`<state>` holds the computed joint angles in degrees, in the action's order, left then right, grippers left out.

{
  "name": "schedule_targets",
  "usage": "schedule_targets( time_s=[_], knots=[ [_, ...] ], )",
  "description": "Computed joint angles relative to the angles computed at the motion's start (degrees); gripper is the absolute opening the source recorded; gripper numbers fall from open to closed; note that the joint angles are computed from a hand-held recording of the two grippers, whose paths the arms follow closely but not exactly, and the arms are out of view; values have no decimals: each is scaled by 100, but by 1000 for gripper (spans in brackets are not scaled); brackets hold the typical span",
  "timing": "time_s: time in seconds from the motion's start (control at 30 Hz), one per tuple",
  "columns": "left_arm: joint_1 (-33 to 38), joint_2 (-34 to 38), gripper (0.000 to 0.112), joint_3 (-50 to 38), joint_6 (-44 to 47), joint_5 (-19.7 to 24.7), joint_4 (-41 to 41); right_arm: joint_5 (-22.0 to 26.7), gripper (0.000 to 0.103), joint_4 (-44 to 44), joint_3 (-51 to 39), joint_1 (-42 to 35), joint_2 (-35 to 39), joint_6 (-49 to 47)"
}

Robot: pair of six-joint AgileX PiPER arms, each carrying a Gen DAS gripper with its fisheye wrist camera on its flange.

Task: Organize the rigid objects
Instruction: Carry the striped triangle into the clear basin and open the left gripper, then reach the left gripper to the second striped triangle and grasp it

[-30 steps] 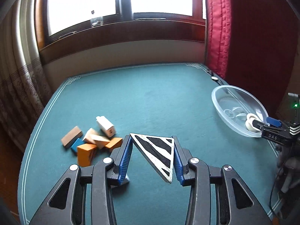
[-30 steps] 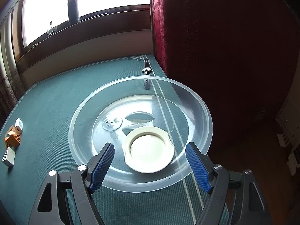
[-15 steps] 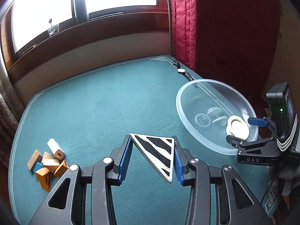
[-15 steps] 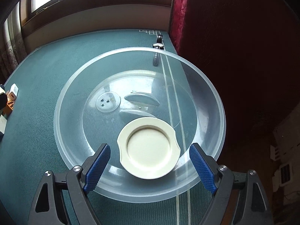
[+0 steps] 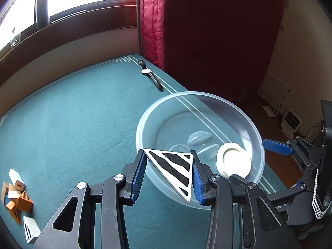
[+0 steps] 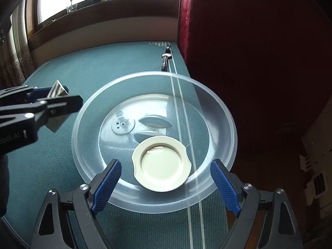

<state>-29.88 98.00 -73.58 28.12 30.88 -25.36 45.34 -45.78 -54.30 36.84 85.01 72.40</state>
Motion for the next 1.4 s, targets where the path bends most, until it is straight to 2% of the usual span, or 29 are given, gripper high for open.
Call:
schedule_targets(
  time_s=[0.1, 0.13, 0.17, 0.2, 0.23, 0.33, 0.43, 0.53, 0.67, 1.0, 1.2, 1.4],
  knots=[
    [16, 187, 43, -175, 254, 244, -449, 353, 92, -510, 155, 209, -151, 694],
    [40, 207, 47, -187, 381, 340, -646, 383, 92, -624, 230, 238, -240, 892],
    [89, 225, 52, -184, 593, 423, -920, 412, 92, -721, 294, 262, -321, 1096],
    [132, 173, 64, -96, 792, 438, -1170, 385, 92, -804, 356, 238, -404, 1256],
    [161, 107, 71, 8, 920, 393, -1326, 301, 92, -890, 424, 196, -479, 1413],
    [219, -103, 71, 296, 925, 145, -1329, 34, 92, -1109, 605, 102, -646, 1904],
    [153, -315, 71, 622, 432, -382, -698, -272, 92, -1393, 598, -61, -508, 2226],
    [100, -480, 71, 892, -345, -779, 168, -279, 92, -1638, 564, 79, -379, 2515],
    [227, -673, 73, 1158, -664, -974, 466, -197, 94, -1808, 504, 284, -274, 2711],
    [816, -1135, 77, 1727, -609, -1237, 326, -15, 95, -1797, 370, 663, -139, 2837],
    [1312, -1322, 78, 1909, 11, -1191, -278, 203, 96, -1948, 144, 997, 125, 2812],
    [1870, -1592, 78, 2098, 618, -1068, -800, 72, 97, -1955, -126, 1027, 379, 2649]
  ],
)
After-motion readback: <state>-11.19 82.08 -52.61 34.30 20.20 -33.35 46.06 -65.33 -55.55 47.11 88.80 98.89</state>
